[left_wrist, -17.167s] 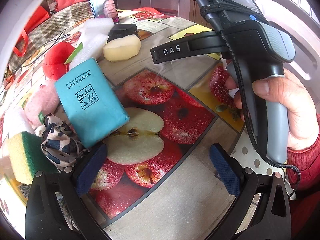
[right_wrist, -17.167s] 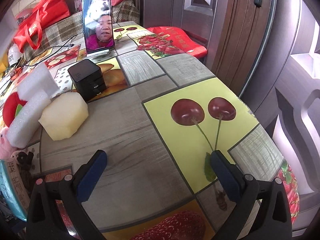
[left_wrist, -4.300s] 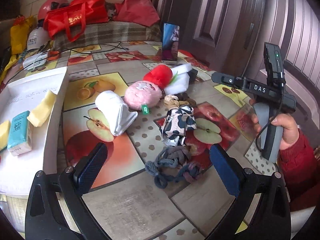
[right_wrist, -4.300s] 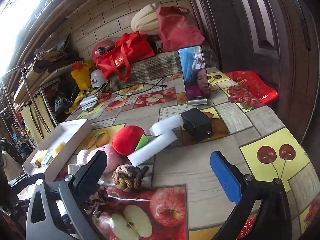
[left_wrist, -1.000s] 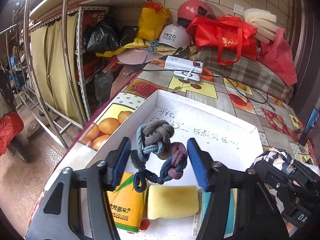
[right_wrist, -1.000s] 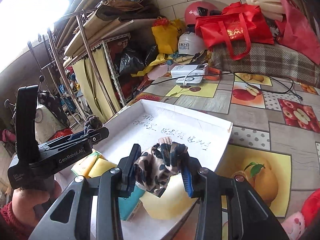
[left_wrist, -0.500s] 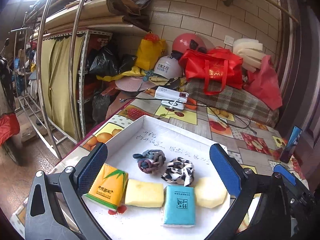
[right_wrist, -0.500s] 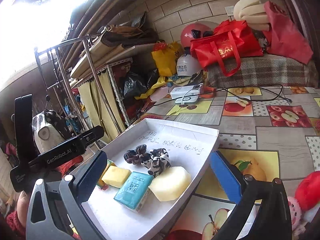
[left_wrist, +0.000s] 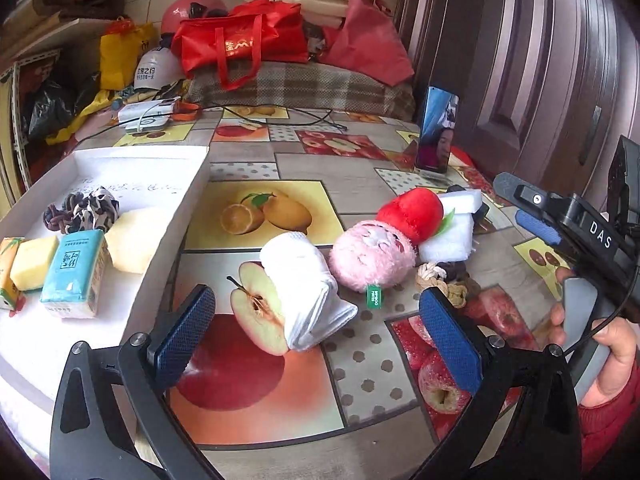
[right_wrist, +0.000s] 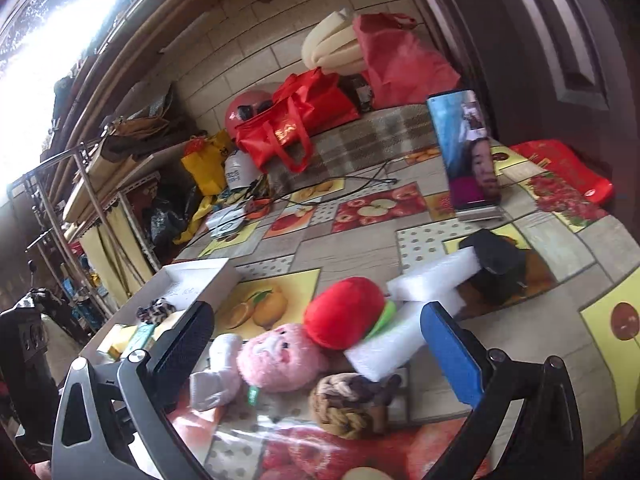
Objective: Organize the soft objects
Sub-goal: 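Move both grippers back to the table and grasp the white towel with left gripper, then hold the white towel in left gripper while right gripper grasps the brown rope knot toy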
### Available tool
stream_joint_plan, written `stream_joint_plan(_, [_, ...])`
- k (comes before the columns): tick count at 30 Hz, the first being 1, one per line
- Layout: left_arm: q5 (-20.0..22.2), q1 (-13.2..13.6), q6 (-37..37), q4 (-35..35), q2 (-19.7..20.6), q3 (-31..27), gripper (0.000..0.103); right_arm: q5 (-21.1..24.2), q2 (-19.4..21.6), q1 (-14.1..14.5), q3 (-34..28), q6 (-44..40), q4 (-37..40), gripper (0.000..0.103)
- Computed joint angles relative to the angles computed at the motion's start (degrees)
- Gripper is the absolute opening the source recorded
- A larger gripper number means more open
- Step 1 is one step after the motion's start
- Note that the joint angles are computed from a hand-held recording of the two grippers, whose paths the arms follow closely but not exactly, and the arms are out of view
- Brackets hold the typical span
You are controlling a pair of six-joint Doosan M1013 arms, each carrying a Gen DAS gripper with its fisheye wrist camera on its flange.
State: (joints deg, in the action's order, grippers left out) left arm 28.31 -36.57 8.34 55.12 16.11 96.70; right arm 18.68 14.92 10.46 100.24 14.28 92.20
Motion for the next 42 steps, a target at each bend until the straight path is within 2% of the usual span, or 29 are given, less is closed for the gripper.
stream_joint_plan(2, [0.79, 0.03, 0.27, -0.33, 0.22, -0.37, 0.103, -1.65, 0.4, -1.61, -0.15, 6.1, -0.69, 0.103])
stream_joint_plan(4, [1.35, 0.14, 0.2, -0.28, 0.22, -0.21, 0.103, -0.1, 0.99, -3.27, 0.24, 5.79, 4.38, 0.103])
stream_joint_plan(5, [1.34, 0.38, 1.42, -1.61, 0.31, -0.31, 0.103, -0.11, 1.33, -3.67, 0.16, 7.75, 3.72, 0.103])
stream_joint_plan(8, [0.76, 1.08, 7.2, -7.12, 0.81, -0.9, 0.103, 2.74, 2.32, -4.77, -1.04, 22.11, -7.75, 0.103])
stream_joint_plan(11, [1.3, 1.25, 12.4, -9.82, 1.58, -2.08, 0.103, 4.45, 2.28, -5.07, -1.0, 22.77, -9.07, 0.103])
stream_joint_plan(15, [5.84, 1.34, 18.49, -13.11, 3.63, -5.02, 0.103, 4.76, 1.98, -5.03, -0.65, 21.01, -8.31, 0.103])
stream_joint_plan(19, [10.78, 1.43, 18.76, -11.96, 5.41, -7.37, 0.103, 6.6, 2.33, -5.59, -0.85, 23.38, -9.14, 0.103])
stream_joint_plan(21, [11.69, 1.63, 17.78, -11.32, 5.63, -7.43, 0.102, 7.2, 2.43, -5.75, -0.9, 23.9, -9.3, 0.103])
stream_joint_plan(23, [9.72, 2.04, 18.12, -12.43, 5.02, -6.54, 0.09, 7.32, 2.33, -5.7, -0.87, 23.83, -9.26, 0.103])
stream_joint_plan(24, [9.24, 2.15, 18.93, -13.28, 4.86, -6.36, 0.079, 7.48, 2.26, -5.69, -0.8, 23.35, -8.92, 0.103])
stream_joint_plan(25, [9.03, 2.18, 20.17, -14.33, 4.85, -6.42, 0.07, 7.6, 2.23, -5.66, -0.83, 22.91, -8.66, 0.103])
stream_joint_plan(27, [9.74, 2.11, 23.05, -15.82, 5.42, -7.21, 0.058, 7.85, 2.14, -5.58, -0.78, 22.19, -8.49, 0.103])
stream_joint_plan(30, [10.89, 2.2, 26.82, -18.14, 6.88, -9.06, 0.055, 8.24, 2.16, -5.49, -0.89, 22.34, -9.29, 0.103])
stream_joint_plan(33, [9.28, 2.92, 28.19, -21.29, 7.23, -9.5, 0.038, 9.34, 2.46, -5.44, -1.39, 23.56, -11.29, 0.103])
stream_joint_plan(37, [6.58, 3.07, 26.78, -21.07, 6.29, -8.11, 0.037, 14.71, 3.61, -5.15, -3.47, 27.6, -19.38, 0.103])
stream_joint_plan(40, [4.68, 2.43, 19.34, -14.23, 4.86, -6.1, 0.037, 19.47, 4.55, -3.88, -5.66, 29.2, -28.43, 0.103])
stream_joint_plan(42, [4.52, 1.84, 14.78, -9.42, 4.24, -5.17, 0.037, 18.45, 4.25, -2.21, -6.06, 29.45, -35.11, 0.103])
